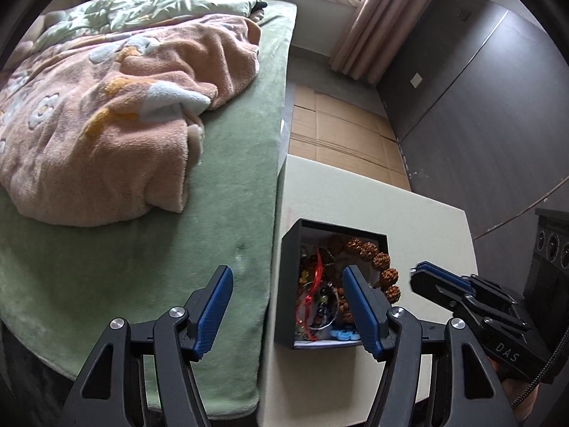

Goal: Organize jewelry

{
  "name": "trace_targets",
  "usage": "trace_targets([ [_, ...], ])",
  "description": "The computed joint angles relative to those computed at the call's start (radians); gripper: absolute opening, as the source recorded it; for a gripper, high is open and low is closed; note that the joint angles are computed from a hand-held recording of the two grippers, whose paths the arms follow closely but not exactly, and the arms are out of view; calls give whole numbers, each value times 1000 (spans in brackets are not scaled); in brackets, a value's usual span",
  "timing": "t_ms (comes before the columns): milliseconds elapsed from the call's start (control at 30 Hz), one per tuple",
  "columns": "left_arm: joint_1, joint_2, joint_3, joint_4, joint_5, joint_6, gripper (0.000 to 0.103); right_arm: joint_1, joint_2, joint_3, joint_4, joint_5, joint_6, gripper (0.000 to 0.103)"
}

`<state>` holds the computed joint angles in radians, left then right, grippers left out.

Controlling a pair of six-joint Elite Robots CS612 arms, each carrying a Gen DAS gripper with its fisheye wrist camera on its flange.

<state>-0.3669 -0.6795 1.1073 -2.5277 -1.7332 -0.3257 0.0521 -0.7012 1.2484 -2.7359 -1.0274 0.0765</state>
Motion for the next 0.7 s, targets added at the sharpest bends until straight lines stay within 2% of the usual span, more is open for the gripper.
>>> trace_targets([
  [267, 17, -33, 58, -53, -22, -9, 66, 28, 18, -50, 82, -13, 3, 16],
  [333, 19, -42, 72, -67, -27, -11, 70, 27, 22, -63, 118, 1, 27, 38],
  [367, 21, -47, 81, -79, -31, -12, 75, 27, 20, -61, 113, -14, 44, 55],
  [400, 22, -52, 91, -94, -37, -13, 78, 27, 14, -51, 92, -39, 63, 59],
  [467, 23, -59, 104, -117, -46, -13, 83, 24, 1, -30, 71, -44, 81, 60],
  [533, 23, -65, 114, -131, -54, -9, 84, 21, -20, -3, 61, -67, 98, 61],
  [600, 21, -72, 128, -158, -67, -3, 92, 21, -44, 29, 43, -112, 102, 69],
  [633, 21, -74, 134, -169, -75, 0, 101, 19, -58, 50, 30, -127, 107, 77],
  [667, 20, -77, 142, -187, -87, 1, 103, 17, -71, 70, 15, -137, 115, 86],
  [700, 19, -79, 147, -198, -92, 3, 103, 15, -84, 90, 1, -148, 123, 90],
])
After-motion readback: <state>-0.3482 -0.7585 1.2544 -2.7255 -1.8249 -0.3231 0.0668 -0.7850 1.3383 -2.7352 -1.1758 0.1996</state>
